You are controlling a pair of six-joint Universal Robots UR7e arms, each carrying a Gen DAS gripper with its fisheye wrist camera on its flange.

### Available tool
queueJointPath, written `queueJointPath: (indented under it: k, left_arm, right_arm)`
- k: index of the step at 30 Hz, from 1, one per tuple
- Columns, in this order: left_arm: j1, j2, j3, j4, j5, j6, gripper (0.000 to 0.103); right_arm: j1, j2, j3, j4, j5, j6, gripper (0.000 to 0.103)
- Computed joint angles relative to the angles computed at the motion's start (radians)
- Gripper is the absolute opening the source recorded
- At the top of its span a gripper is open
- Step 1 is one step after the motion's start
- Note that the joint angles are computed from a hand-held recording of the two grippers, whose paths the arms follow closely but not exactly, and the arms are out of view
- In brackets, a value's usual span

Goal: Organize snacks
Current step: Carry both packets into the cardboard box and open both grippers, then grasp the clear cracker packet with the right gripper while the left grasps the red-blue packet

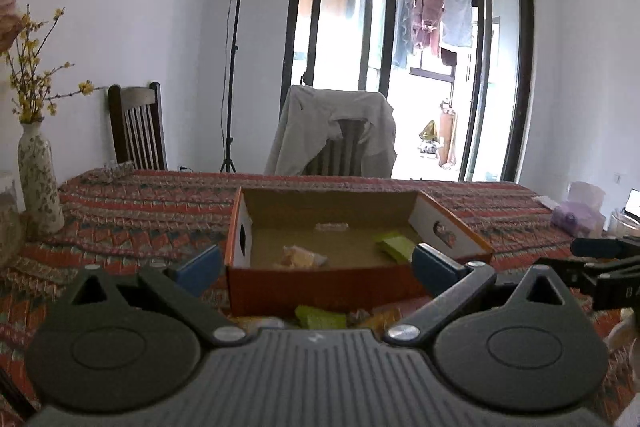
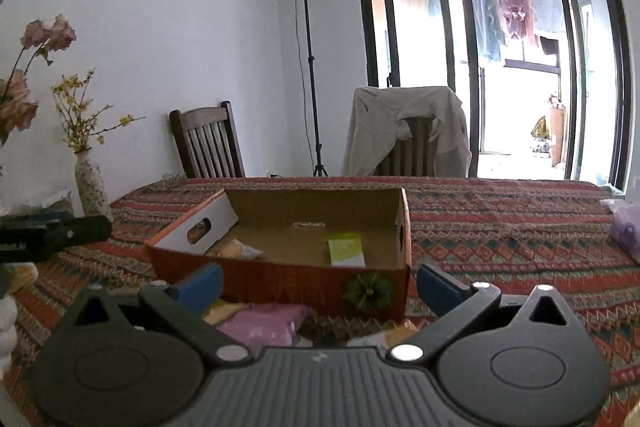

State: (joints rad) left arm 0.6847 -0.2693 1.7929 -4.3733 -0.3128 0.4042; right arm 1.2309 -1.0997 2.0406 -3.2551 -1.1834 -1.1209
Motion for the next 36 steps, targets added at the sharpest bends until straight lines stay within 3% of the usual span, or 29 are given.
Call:
queueJointPath:
  k: [8, 18, 27, 31, 34, 36]
  left_arm:
    - [-0.032, 0.042, 0.057, -0.027, 0.056, -0.080, 0.103]
    - [-0.034, 0.024, 0.222, 0.321, 0.060, -0.638, 0.103]
    - [-0.025, 0.014, 0.241, 0.412, 0.030, -0.741, 0.103]
    - [-0.026, 0.017, 0.240, 0.426, 0.028, -0.753, 0.103]
    - [-0.025, 0.013, 0.240, 0.452, 0.030, -0.773, 0.103]
    - [-0.025, 0.009, 0.243, 0.466, 0.026, -0.789, 0.103]
  right_arm:
    - [-0.045, -0.032, 0.063, -0.012, -0.019, -0.047, 0.103]
    - [-0.087, -0.029, 0.108, -0.034, -0.094, -0.083, 0.103]
    - [-0.082, 0.034, 0.098, -0.152, -0.273, -0.066, 0.103]
    - [-0.082, 0.060, 0.088, -0.179, -0.316, -0.071, 0.090]
    - [-0.089, 0.053, 0.089, -0.160, -0.299, -0.071, 0.086]
    - [-0.096, 0.041, 0.094, -0.136, -0.279, -0.076, 0.069]
